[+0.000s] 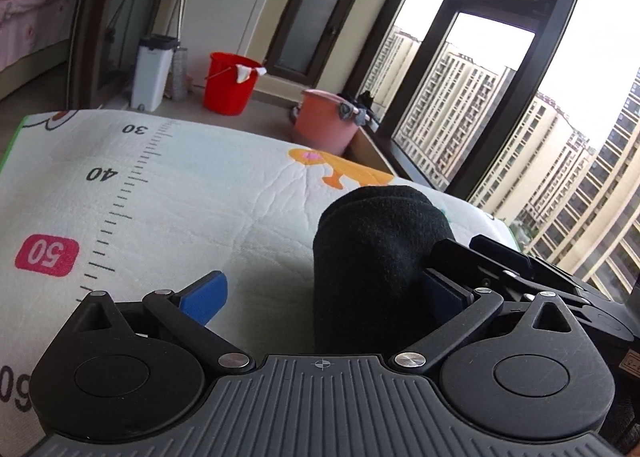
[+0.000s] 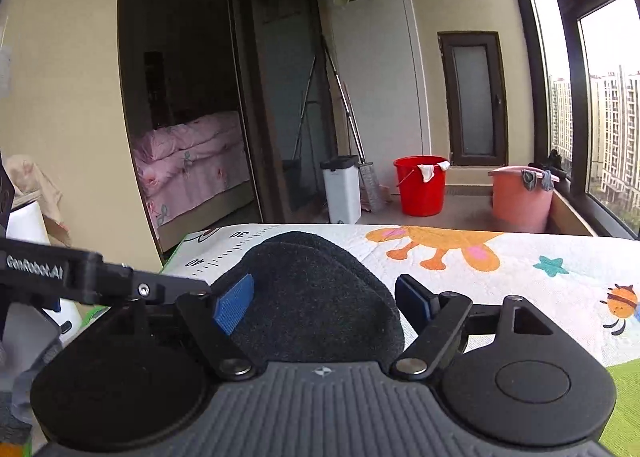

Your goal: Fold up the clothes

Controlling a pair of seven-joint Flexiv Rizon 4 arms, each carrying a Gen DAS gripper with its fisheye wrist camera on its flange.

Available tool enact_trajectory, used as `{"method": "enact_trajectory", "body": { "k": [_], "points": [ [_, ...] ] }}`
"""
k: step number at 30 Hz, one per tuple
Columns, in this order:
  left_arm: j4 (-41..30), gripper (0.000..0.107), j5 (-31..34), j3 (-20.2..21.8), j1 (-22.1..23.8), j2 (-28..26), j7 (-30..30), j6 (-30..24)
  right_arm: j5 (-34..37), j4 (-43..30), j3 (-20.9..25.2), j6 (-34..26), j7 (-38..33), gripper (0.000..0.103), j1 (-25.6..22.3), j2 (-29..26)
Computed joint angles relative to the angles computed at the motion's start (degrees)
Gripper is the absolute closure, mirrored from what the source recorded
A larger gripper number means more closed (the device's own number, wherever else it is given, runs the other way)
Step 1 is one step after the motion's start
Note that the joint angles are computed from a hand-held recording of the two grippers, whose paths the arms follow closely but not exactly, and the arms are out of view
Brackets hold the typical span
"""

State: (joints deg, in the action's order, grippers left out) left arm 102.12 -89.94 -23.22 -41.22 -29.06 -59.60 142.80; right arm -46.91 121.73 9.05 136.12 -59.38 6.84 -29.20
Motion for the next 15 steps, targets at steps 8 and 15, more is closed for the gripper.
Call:
{"method": "enact_trajectory", "body": {
  "k": [8, 15],
  "points": [
    [-6.86, 0.004, -2.30, -0.29, -1.09, -5.62, 2.77, 6.51, -10.79, 0.78, -1.35, -0.46, 9.35, 0.023, -5.42, -0.18],
    [-13.96, 0.004, -4.84, -3.63, -0.37, -8.04, 14.38, 17.34, -21.17, -3.02, -2.82, 1.75, 19.87, 0.012, -5.32, -3.79]
  ]
}}
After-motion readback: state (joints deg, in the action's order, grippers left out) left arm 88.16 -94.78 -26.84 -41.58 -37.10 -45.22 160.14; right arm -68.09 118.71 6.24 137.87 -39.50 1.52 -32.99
